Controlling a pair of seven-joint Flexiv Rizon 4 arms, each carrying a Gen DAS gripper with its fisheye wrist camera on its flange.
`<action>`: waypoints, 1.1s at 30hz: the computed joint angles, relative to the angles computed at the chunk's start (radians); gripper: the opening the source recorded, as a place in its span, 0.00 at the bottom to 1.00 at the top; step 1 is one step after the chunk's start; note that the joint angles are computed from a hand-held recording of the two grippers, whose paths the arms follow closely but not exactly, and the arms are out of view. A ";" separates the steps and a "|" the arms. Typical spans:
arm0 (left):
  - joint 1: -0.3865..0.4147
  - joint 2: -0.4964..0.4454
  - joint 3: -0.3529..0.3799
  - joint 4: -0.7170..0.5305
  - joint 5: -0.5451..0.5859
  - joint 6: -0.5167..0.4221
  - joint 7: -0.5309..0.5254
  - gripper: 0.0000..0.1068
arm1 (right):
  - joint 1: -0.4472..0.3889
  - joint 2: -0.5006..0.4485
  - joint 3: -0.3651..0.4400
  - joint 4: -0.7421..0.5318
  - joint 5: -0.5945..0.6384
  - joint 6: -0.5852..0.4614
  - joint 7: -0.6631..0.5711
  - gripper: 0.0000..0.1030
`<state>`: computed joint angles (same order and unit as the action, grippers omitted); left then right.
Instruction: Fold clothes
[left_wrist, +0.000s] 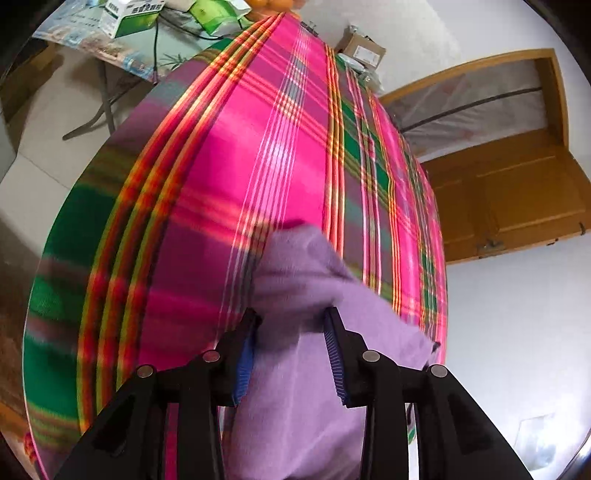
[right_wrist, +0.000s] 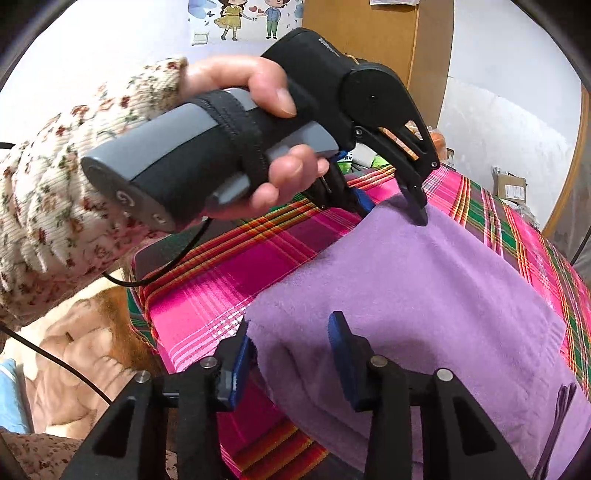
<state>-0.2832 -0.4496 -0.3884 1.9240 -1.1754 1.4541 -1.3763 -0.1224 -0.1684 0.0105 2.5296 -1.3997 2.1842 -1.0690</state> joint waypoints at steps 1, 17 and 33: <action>0.001 -0.004 0.003 -0.006 0.008 -0.005 -0.001 0.34 | 0.000 -0.006 -0.002 -0.007 -0.007 0.003 0.007 0.34; 0.006 0.013 0.054 -0.021 0.279 -0.022 -0.250 0.17 | -0.064 0.007 -0.043 -0.017 -0.087 0.159 0.070 0.12; -0.031 -0.004 0.065 -0.180 0.505 -0.062 -0.425 0.17 | -0.186 0.065 -0.105 -0.064 -0.144 0.357 0.240 0.12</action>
<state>-0.3138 -0.4539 -0.3237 1.7436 -0.6700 1.3922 -1.8011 -0.3086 -0.1034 -0.0945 2.4655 -1.5434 2.5411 -0.8294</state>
